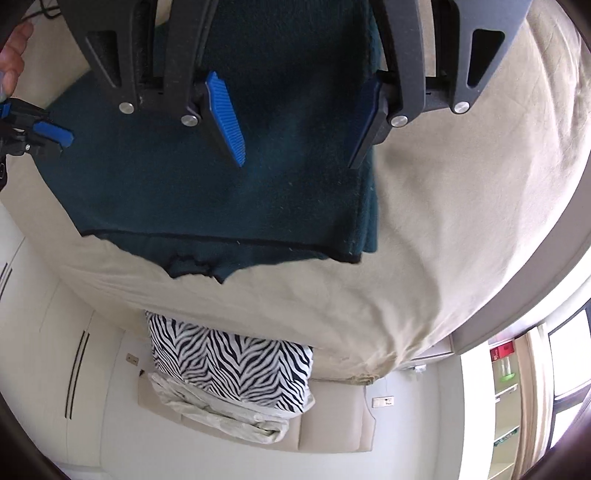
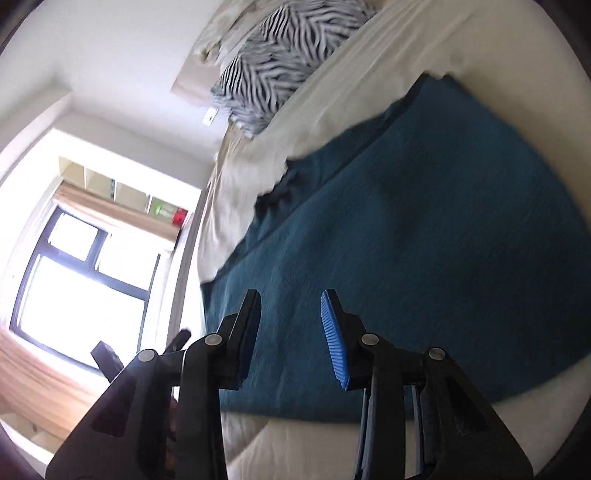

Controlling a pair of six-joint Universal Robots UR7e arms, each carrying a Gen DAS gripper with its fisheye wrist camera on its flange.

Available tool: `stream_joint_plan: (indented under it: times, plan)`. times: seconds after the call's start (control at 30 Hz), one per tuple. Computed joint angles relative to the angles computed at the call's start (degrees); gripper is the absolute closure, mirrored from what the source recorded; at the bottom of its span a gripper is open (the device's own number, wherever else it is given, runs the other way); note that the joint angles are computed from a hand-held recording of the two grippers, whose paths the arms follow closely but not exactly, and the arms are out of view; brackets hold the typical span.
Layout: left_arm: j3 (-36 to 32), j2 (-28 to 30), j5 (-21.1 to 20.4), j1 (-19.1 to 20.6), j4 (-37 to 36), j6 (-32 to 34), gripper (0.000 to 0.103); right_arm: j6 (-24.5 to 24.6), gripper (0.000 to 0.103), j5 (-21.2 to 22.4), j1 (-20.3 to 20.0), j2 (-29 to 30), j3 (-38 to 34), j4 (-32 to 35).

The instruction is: Fold small clothes

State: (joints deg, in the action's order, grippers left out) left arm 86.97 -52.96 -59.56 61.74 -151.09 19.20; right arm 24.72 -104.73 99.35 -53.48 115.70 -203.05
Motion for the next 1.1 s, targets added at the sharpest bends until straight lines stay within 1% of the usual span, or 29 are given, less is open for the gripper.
stream_joint_plan:
  times: [0.07,0.1,0.13,0.17,0.2,0.23,0.27,0.3,0.37,0.47,0.53,0.6,0.63,0.67,0.7,0.73,0.8,0.87,0.93,1.0,1.03,1.1]
  plan:
    - [0.05,1.16,1.98,-0.01,5.38,-2.52,0.044,0.21,0.069,3.21,0.63,3.59,-2.20,4.17]
    - [0.65,1.50,3.37,-0.14,5.17,-2.54,0.043,0.69,0.069,3.94,0.64,5.04,-3.21,6.37]
    - [1.83,1.65,4.56,-0.46,2.55,-0.87,0.043,1.36,0.071,3.70,0.66,6.18,-3.68,7.44]
    - [2.25,1.79,5.60,-0.84,1.77,0.02,0.043,1.73,0.071,3.41,0.62,6.91,-3.16,6.12]
    - [2.13,1.76,5.83,-0.99,2.27,-0.31,0.043,1.60,0.071,4.57,0.05,7.04,-2.04,3.34]
    - [1.81,1.64,5.41,-0.87,3.32,-1.29,0.043,2.17,0.072,5.78,-0.56,6.58,-0.86,1.72]
    - [1.43,1.58,4.93,-0.69,4.33,-2.08,0.043,3.13,0.072,5.87,-1.03,5.84,0.32,0.28]
    - [1.10,1.63,4.64,-0.57,4.91,-2.35,0.043,3.89,0.072,4.79,-1.22,4.87,1.79,-1.50]
    - [0.98,1.63,4.64,-0.60,5.30,-2.69,0.043,4.75,0.072,0.48,-1.26,2.75,4.77,-5.25]
    - [1.15,1.62,4.88,-0.69,5.31,-2.68,0.043,8.95,0.072,-3.84,-2.30,-0.39,10.62,-13.67]
    - [0.83,1.74,4.78,-0.59,5.61,-2.72,0.043,10.65,0.071,-8.19,-1.81,-1.93,13.40,-17.49]
    - [0.70,1.81,4.73,-0.56,5.68,-2.73,0.043,11.89,0.071,-15.68,0.51,-3.48,14.77,-17.38]
    - [1.09,1.49,4.73,-0.55,5.52,-2.63,0.043,12.41,0.071,-18.07,1.41,-4.22,15.41,-17.21]
    - [1.07,1.50,4.71,-0.54,5.54,-2.61,0.043,12.67,0.065,-19.76,2.29,-4.85,16.13,-17.40]
    - [1.01,1.50,4.65,-0.53,5.65,-2.70,0.043,12.32,0.059,-20.44,2.56,-5.74,16.81,-17.63]
    - [0.98,1.48,4.53,-0.52,5.76,-2.90,0.043,12.20,0.056,-21.61,3.47,-6.23,17.45,-17.78]
    - [0.40,1.37,3.76,-0.42,6.73,-3.90,0.043,11.37,0.056,-22.28,4.81,-7.18,17.97,-16.80]
    - [-0.76,0.72,1.72,0.03,8.34,-5.77,0.043,10.21,0.056,-21.88,6.00,-7.36,17.57,-15.78]
    - [-2.38,-0.07,-0.54,0.93,8.25,-7.97,0.043,8.95,0.056,-22.01,7.48,-5.55,14.22,-12.95]
    - [-5.36,-0.07,-1.80,2.22,8.61,-10.45,0.042,6.97,0.056,-20.90,8.51,-4.78,12.31,-11.12]
    - [-7.33,0.26,-2.28,3.04,9.76,-11.82,0.042,6.04,0.056,-20.17,8.65,-3.76,10.54,-9.96]
    - [-11.78,1.27,-3.68,4.84,14.28,-14.94,0.042,4.64,0.056,-18.67,8.93,-2.77,8.48,-8.10]
